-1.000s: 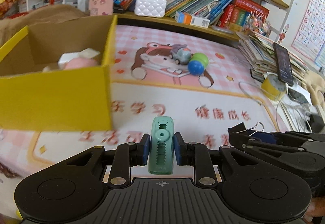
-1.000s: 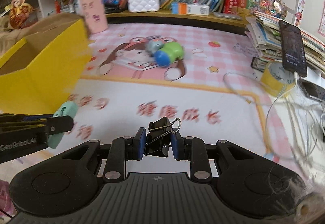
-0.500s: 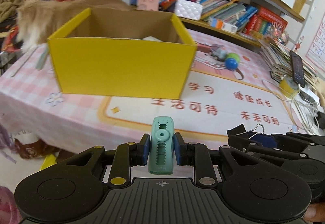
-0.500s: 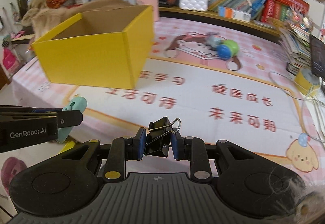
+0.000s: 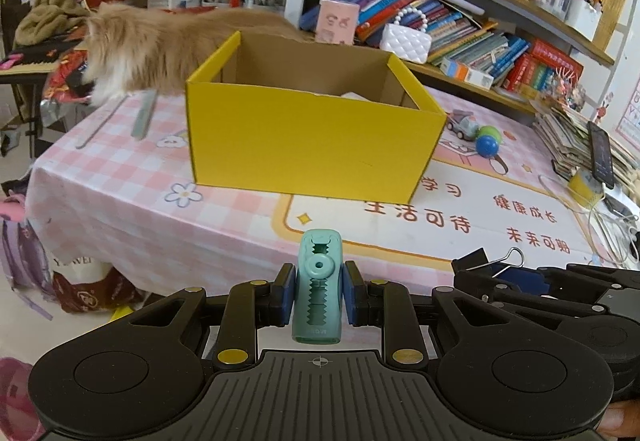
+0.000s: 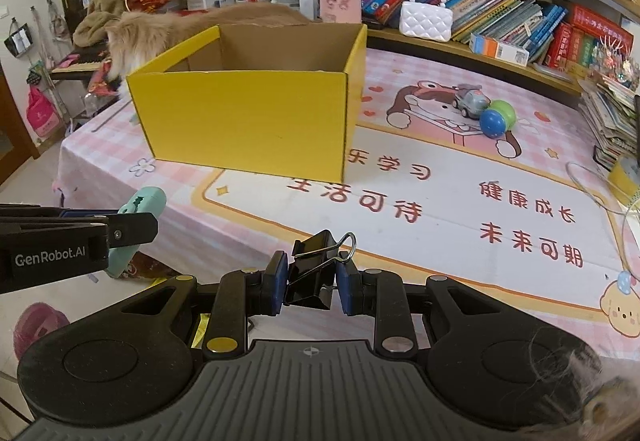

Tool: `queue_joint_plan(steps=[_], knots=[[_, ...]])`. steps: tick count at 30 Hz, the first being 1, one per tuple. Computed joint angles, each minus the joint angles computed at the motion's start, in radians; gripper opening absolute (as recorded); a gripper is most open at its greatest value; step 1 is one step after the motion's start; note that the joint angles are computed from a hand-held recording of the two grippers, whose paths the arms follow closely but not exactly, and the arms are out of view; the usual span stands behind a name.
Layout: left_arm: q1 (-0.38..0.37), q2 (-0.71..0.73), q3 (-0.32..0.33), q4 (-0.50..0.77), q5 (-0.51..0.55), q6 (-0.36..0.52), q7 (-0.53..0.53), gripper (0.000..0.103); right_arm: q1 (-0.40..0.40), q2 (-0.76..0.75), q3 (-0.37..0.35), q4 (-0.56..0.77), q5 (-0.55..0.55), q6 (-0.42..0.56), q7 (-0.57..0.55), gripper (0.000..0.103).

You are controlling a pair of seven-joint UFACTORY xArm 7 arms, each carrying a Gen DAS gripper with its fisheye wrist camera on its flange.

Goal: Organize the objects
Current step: 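Carry the stapler and binder clip with both grippers into the yellow box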

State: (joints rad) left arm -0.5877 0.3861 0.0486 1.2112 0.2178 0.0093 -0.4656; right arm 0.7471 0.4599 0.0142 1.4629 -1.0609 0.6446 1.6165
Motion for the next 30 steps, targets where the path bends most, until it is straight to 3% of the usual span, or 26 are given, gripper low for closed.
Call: queue_joint_plan(steps=[9,17,23,30], knots=[[0.045,-0.028,-0.024,-0.038,-0.025,-0.044,0.056,0.023,0.029,0.039,-0.005,0.071,0.002,0.034,-0.008,0.024],[0.033,-0.022,0.012,-0.007,-0.062,-0.081,0.086,0.023,0.037,0.071,-0.026,0.143,0.017,0.023,-0.047,0.024],[0.035,0.029,0.028,0.095,-0.096,-0.097,0.111,0.023,0.029,0.1,-0.06,0.219,0.009,-0.004,-0.087,0.024],[-0.004,0.143,0.095,0.294,-0.125,-0.069,0.098,0.023,-0.005,0.166,-0.119,0.362,-0.012,-0.063,-0.125,0.024]])
